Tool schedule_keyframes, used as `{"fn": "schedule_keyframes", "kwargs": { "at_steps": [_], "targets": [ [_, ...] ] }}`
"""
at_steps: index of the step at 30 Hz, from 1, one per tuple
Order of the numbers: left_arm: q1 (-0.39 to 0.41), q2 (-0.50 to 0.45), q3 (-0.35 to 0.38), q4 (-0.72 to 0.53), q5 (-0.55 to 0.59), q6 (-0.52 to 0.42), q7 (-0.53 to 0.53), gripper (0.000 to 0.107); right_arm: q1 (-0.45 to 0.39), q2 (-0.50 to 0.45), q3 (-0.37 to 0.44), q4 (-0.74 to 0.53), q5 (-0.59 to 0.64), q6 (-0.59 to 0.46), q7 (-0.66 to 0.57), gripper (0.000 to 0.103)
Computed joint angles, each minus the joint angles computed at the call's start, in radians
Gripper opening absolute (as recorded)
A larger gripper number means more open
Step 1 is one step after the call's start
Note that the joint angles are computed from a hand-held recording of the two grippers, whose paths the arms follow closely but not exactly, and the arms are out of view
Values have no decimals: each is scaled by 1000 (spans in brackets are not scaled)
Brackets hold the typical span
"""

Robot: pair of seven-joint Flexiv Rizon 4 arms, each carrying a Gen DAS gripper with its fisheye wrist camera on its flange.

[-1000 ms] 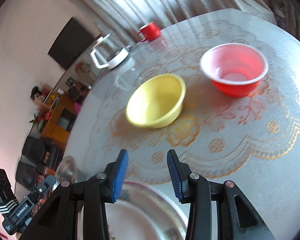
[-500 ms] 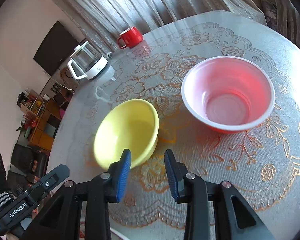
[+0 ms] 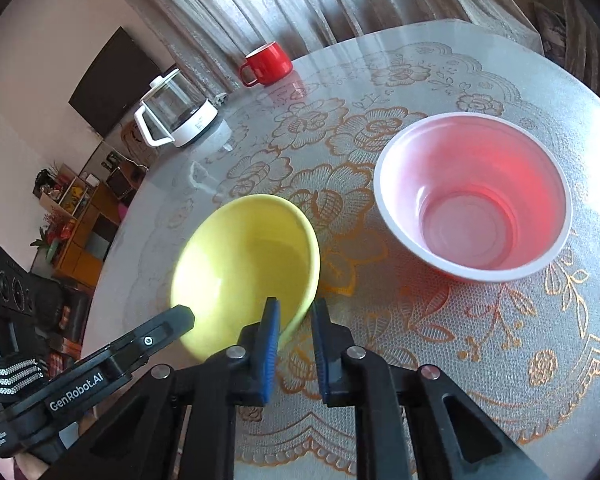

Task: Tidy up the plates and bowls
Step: 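Lift the yellow bowl with both grippers and lower it into the steel basin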

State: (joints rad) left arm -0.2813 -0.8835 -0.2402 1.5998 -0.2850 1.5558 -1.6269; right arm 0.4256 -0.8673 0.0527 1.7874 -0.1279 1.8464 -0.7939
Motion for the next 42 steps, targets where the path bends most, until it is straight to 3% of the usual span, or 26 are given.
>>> {"fn": "schedule_keyframes", "kwargs": {
  "at_steps": [7,17,24,29,35,42],
  "targets": [
    [-20,116,50,173,31,132,-52,16,8,37,38,51,-11,51,-28,15],
    [78,226,10,415,92,320,-148,17,41,65,87,77,-42,81,-54,15],
    [196,277,-32,572,182,436,-266,19,78,63,121,61,-81,67,-73,15],
    [192,318,25,642,208,481,-319,19,110,54,134,37,-108,54,-85,15],
    [257,326,18,712,267,524,-399,19,119,35,165,6,-144,24,-98,16],
    [224,339,75,751,258,547,-423,19,144,13,173,-16,-161,-16,-110,17]
  ]
}}
